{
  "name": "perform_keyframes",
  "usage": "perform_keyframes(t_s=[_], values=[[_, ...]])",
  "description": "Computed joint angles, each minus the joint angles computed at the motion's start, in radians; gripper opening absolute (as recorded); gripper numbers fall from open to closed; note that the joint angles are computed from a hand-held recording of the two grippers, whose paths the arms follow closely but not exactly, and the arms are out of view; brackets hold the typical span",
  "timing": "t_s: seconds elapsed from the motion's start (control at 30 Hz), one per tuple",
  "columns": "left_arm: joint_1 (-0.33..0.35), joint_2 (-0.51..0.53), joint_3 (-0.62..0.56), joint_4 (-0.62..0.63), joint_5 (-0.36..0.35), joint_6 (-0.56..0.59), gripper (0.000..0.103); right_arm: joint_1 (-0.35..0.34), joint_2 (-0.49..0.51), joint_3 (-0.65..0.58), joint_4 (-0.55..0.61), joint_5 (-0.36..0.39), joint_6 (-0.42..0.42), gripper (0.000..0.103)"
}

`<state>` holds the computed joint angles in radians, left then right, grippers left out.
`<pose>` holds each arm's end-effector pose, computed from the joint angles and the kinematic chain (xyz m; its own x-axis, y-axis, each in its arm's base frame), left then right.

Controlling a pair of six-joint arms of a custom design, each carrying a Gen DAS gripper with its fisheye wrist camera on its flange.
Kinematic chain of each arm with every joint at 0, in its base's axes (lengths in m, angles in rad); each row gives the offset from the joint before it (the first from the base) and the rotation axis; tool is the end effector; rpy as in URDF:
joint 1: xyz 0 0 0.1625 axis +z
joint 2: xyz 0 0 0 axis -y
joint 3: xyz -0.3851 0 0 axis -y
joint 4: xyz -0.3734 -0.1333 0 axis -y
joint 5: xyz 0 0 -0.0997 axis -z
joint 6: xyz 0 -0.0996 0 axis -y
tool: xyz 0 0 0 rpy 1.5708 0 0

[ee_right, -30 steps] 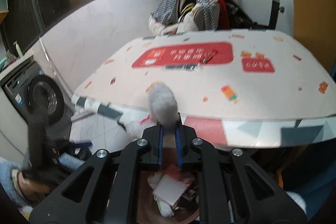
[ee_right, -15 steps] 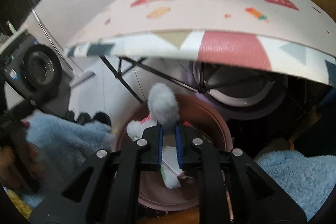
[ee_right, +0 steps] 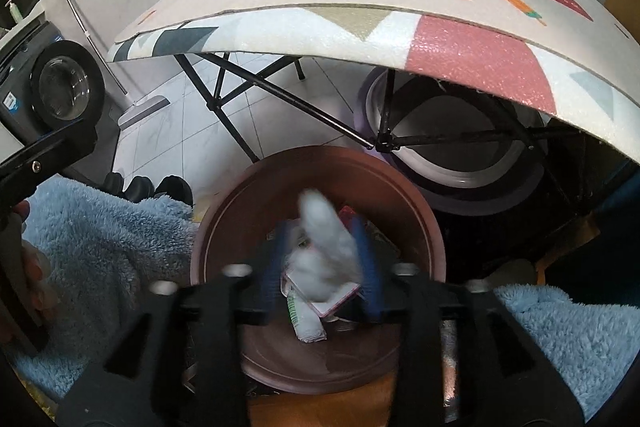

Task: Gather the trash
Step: 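Open the left gripper over the bin while the right releases the plush toy, then move both tools back up over the table toward the fork and red tube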

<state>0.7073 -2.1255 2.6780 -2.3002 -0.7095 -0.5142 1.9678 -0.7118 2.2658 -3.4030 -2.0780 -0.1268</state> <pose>-0.0350 -0.3047 0.2476 -0.8250 0.0410 -0.5637 0.3934 0.7578 -0.5206 0.2398 -0.3523 -0.0156 -0.8038 -0.3254 0.4980 -0.4773 0.8525 -0.2134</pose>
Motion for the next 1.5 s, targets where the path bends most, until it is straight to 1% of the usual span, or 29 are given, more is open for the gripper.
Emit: perform_keyframes(t_s=[0.07,0.17,0.3,0.43,0.53,0.63,0.73,0.83,0.93,1.0,1.1,1.17,1.27,1.33,1.43,1.5], values=[[0.005,-0.004,-0.001,0.0,0.003,-0.009,0.097,0.008,0.006,0.003,-0.032,-0.016,-0.003,0.09],[0.008,-0.008,-0.002,0.006,0.009,-0.021,0.097,0.009,0.007,0.001,-0.034,-0.021,0.0,0.096],[0.008,-0.005,-0.006,0.016,0.016,-0.034,0.097,0.007,0.005,-0.001,-0.032,-0.021,0.005,0.097],[0.012,-0.007,-0.011,-0.001,0.021,-0.031,0.097,0.011,0.001,-0.003,-0.032,-0.031,0.012,0.097],[0.017,0.001,-0.013,-0.045,0.03,-0.012,0.097,0.015,-0.011,-0.006,-0.026,-0.041,0.029,0.097],[0.026,0.031,-0.021,-0.119,0.015,0.045,0.097,0.013,-0.046,0.008,-0.036,-0.011,0.031,0.097],[0.019,0.074,-0.039,-0.161,0.021,0.101,0.097,0.008,-0.08,0.016,-0.036,0.019,0.024,0.097],[0.019,0.129,-0.068,-0.215,0.019,0.17,0.097,0.011,-0.107,0.0,-0.017,0.011,0.023,0.097],[0.029,0.187,-0.1,-0.278,0.028,0.234,0.097,0.008,-0.128,-0.016,-0.004,0.024,0.02,0.097],[0.044,0.221,-0.127,-0.309,0.021,0.258,0.097,0.008,-0.137,-0.028,-0.02,0.034,-0.012,0.097],[0.084,0.284,-0.182,-0.354,-0.011,0.294,0.097,0.022,-0.141,-0.057,-0.012,-0.004,-0.051,0.097],[0.111,0.341,-0.229,-0.363,-0.024,0.322,0.097,0.019,-0.15,-0.073,0.01,-0.007,-0.061,0.097],[0.136,0.418,-0.282,-0.385,-0.031,0.379,0.097,0.008,-0.165,-0.094,0.034,-0.006,-0.062,0.097],[0.153,0.463,-0.313,-0.417,-0.052,0.425,0.097,0.005,-0.166,-0.118,0.058,-0.037,-0.057,0.097],[0.183,0.546,-0.376,-0.431,-0.08,0.47,0.097,-0.007,-0.168,-0.14,0.07,-0.055,-0.059,0.097],[0.204,0.601,-0.424,-0.419,-0.109,0.49,0.088,-0.015,-0.167,-0.159,0.075,-0.069,-0.06,0.097]])
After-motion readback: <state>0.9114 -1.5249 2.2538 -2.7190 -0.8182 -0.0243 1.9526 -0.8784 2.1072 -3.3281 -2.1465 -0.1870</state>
